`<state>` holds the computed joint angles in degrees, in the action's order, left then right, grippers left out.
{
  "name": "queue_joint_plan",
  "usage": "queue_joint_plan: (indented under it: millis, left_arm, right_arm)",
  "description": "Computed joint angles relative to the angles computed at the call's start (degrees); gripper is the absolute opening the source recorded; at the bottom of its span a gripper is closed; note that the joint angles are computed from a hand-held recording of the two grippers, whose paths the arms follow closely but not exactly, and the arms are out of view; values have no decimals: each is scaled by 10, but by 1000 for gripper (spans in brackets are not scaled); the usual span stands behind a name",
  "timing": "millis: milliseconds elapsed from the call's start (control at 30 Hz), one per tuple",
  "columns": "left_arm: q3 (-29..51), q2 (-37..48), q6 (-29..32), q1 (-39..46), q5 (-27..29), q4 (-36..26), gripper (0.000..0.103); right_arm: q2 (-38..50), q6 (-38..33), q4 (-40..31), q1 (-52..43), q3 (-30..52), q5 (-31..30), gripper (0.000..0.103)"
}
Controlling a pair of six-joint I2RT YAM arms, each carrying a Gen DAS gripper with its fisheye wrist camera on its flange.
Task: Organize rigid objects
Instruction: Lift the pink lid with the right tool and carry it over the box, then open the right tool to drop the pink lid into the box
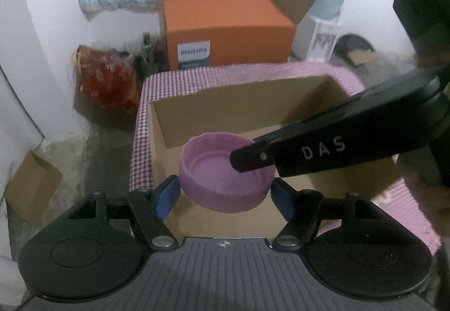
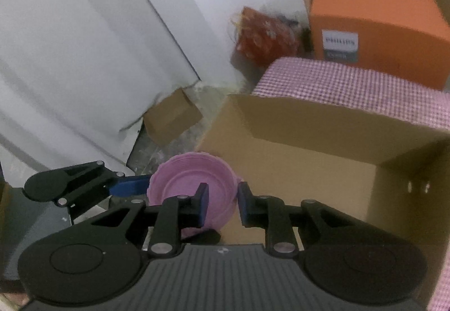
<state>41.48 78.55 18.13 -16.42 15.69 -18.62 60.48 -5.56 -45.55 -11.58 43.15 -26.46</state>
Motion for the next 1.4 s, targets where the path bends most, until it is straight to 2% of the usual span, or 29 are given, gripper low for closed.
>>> queue_joint_plan:
  millis: [267, 467, 667, 900, 1133, 1400]
  left_arm:
    - [73, 112, 0, -30, -64, 12, 71]
    - [124, 185, -4, -47, -101, 14, 71]
    - [137, 204, 3, -70, -145, 26, 71]
    - [130, 210, 14, -90, -184, 47, 72]
    - [134, 208, 12, -93, -190, 48, 73]
    - [126, 186, 13, -83, -176, 41, 74]
  right_arm:
    - [211, 0, 90, -13, 59, -8, 23]
    - [296, 2, 126, -16, 87, -8, 22]
    - [369, 11, 152, -12, 119, -3, 20]
    - [402, 30, 191, 0, 113, 6, 18]
    - [409, 47, 225, 10, 106, 18, 18]
    - [362, 49, 204, -6, 102, -3, 18]
